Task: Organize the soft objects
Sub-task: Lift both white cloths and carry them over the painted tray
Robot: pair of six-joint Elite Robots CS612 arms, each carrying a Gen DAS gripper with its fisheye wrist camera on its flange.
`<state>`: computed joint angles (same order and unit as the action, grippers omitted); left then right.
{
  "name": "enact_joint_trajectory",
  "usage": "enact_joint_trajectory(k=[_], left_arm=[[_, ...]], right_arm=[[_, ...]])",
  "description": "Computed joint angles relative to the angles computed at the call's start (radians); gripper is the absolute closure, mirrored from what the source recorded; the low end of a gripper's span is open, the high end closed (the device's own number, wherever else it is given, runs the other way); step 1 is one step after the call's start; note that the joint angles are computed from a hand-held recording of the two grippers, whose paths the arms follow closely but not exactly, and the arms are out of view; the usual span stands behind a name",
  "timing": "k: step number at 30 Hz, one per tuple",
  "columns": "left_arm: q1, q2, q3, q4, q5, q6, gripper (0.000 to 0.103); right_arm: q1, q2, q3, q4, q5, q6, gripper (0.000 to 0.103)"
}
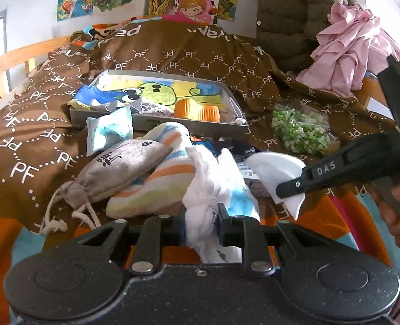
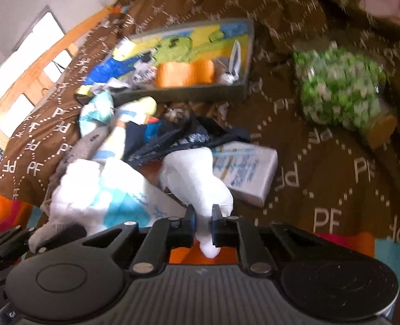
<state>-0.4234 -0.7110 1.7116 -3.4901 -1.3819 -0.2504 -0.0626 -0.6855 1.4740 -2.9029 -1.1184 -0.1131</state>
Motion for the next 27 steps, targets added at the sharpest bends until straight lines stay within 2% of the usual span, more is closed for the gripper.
enact_joint_trajectory(k=[4,8,12,15,19,22,27], left_arm=[[-0.007,0.007,0.003,-0.057,0.022,0.046,0.081],[-0.023,0.028,0.005,-0.197,0.069,0.144,0.081],[-0.033,0.042,-0.001,-0.277,0.098,0.195,0.081],[-0.032,0.044,-0.005,-0.280,0.101,0.176,0.081],[-0.017,0.044,-0.010,-0.287,0.069,0.079,0.081],[-0.009,0.046,-0.013,-0.308,0.075,0.034,0.081],[-0.008,0.053,-0.019,-0.356,0.103,0.022,0.081]], right_arm=[[0.004,-0.006,0.026,-0.089,-0.001,-0.041,0.092],[0.011,-0.007,0.047,-0.198,-0.014,-0.081,0.092],[0.013,-0.004,0.061,-0.292,-0.005,-0.101,0.092],[0.016,-0.001,0.067,-0.348,-0.010,-0.114,0.092],[0.021,0.004,0.074,-0.422,-0.022,-0.144,0.092],[0.024,0.009,0.078,-0.469,-0.018,-0.162,0.092],[0.025,0.013,0.080,-0.513,-0.013,-0.177,0.092]])
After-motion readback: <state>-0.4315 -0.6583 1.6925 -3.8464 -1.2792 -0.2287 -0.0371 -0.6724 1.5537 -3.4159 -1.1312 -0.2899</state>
